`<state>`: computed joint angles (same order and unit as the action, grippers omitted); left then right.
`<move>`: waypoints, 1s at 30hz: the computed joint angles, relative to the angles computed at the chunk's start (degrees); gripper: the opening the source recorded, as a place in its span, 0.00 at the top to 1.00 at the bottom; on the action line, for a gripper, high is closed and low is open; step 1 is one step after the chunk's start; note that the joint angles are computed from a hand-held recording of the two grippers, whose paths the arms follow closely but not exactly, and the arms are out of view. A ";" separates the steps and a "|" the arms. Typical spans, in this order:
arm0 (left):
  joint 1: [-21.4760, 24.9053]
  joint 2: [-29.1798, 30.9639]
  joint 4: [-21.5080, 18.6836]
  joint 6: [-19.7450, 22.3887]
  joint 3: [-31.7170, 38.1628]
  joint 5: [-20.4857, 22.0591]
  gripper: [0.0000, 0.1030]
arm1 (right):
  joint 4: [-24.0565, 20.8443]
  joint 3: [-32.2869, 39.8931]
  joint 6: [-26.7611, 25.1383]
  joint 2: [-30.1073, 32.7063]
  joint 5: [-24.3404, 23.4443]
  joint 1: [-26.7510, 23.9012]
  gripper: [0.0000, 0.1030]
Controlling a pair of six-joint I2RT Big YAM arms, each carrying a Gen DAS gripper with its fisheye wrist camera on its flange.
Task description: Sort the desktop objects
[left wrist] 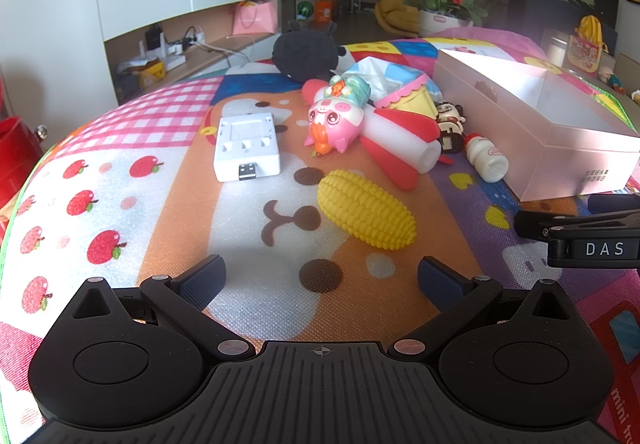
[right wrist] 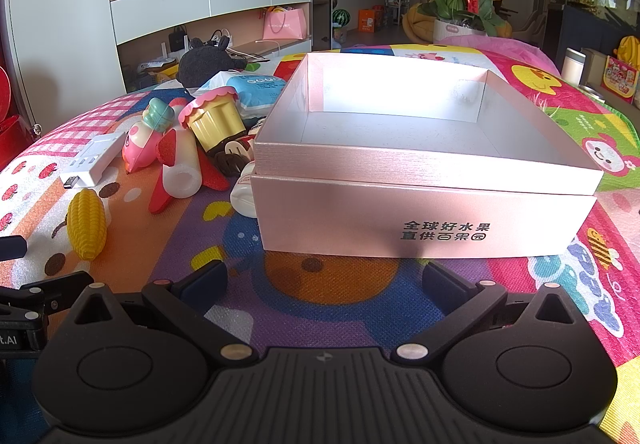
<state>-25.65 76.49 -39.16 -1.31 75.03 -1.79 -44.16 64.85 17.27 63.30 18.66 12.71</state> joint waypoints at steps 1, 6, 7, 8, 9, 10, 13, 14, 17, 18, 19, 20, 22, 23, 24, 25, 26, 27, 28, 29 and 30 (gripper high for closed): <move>0.00 0.00 0.00 0.00 0.00 0.00 0.00 | 0.00 0.00 0.00 0.00 0.00 0.00 0.00; 0.00 0.00 -0.01 0.00 0.01 -0.01 0.00 | 0.04 -0.03 -0.03 0.01 -0.02 -0.03 0.00; 0.00 0.00 -0.06 0.06 0.02 -0.06 0.00 | 0.04 -0.02 -0.06 0.01 -0.04 -0.07 0.00; 0.00 0.00 -0.06 0.06 0.02 -0.06 0.00 | 0.00 0.01 0.00 0.02 0.00 0.01 0.00; 0.04 -0.05 -0.07 0.09 -0.03 -0.04 0.00 | 0.05 -0.04 -0.05 0.01 -0.05 -0.06 0.00; 0.04 -0.05 -0.07 0.09 -0.03 -0.04 0.00 | 0.03 -0.03 -0.01 0.00 -0.03 -0.02 0.00; 0.04 -0.03 -0.08 0.08 -0.01 -0.01 0.00 | -0.10 -0.03 -0.04 -0.02 -0.29 -0.22 0.00; 0.07 -0.04 -0.26 0.22 0.05 0.00 0.00 | -0.39 0.18 -0.11 0.11 -0.59 -0.47 0.00; 0.26 0.19 -1.20 0.72 0.89 0.15 0.00 | -3.52 2.44 -0.06 1.52 -1.63 -0.89 0.00; 0.20 -0.05 -0.95 0.68 0.36 0.16 0.00 | -4.45 3.18 -0.47 2.04 -2.10 -1.20 0.00; 0.08 0.05 -1.01 0.68 0.52 0.07 0.00 | -5.07 3.67 -0.67 2.37 -2.45 -1.37 0.00; 0.15 0.00 -1.01 0.74 0.49 0.19 0.00 | -5.37 3.90 -0.80 2.53 -2.54 -1.39 0.00; 0.08 0.26 -0.77 0.63 0.54 0.27 0.00 | -6.51 4.68 -0.46 3.02 -2.71 -1.41 0.00; 0.02 0.35 -0.73 0.63 0.59 0.15 0.00 | -7.00 5.03 -0.08 3.23 -2.92 -1.48 0.00; 0.05 0.37 -0.74 0.61 0.62 0.21 0.00 | -7.19 5.15 -0.14 3.32 -2.87 -1.43 0.00; 0.10 0.39 -0.73 0.60 0.63 0.31 0.00 | -7.15 5.12 -0.01 3.27 -2.97 -1.47 0.00; 0.11 0.35 -0.76 0.55 0.62 0.35 0.00 | -6.85 4.91 0.07 3.11 -3.11 -1.52 0.00; 0.11 0.32 -0.74 0.58 0.59 0.33 0.00 | -6.54 4.66 -0.02 2.90 -3.21 -1.55 0.00; 0.16 0.30 -0.68 0.59 0.57 0.41 0.00 | -6.48 4.55 -0.01 2.77 -3.10 -1.50 0.00; 0.29 0.33 -0.64 0.55 0.60 0.69 0.00 | -6.38 4.44 0.08 2.69 -2.70 -1.26 0.00; 0.42 0.21 -0.57 0.45 0.51 1.01 0.00 | -6.08 4.37 0.03 2.66 -2.59 -1.08 0.00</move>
<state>-25.23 76.69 -39.72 -0.86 75.54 -0.77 -50.24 69.22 17.30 65.96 16.07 11.63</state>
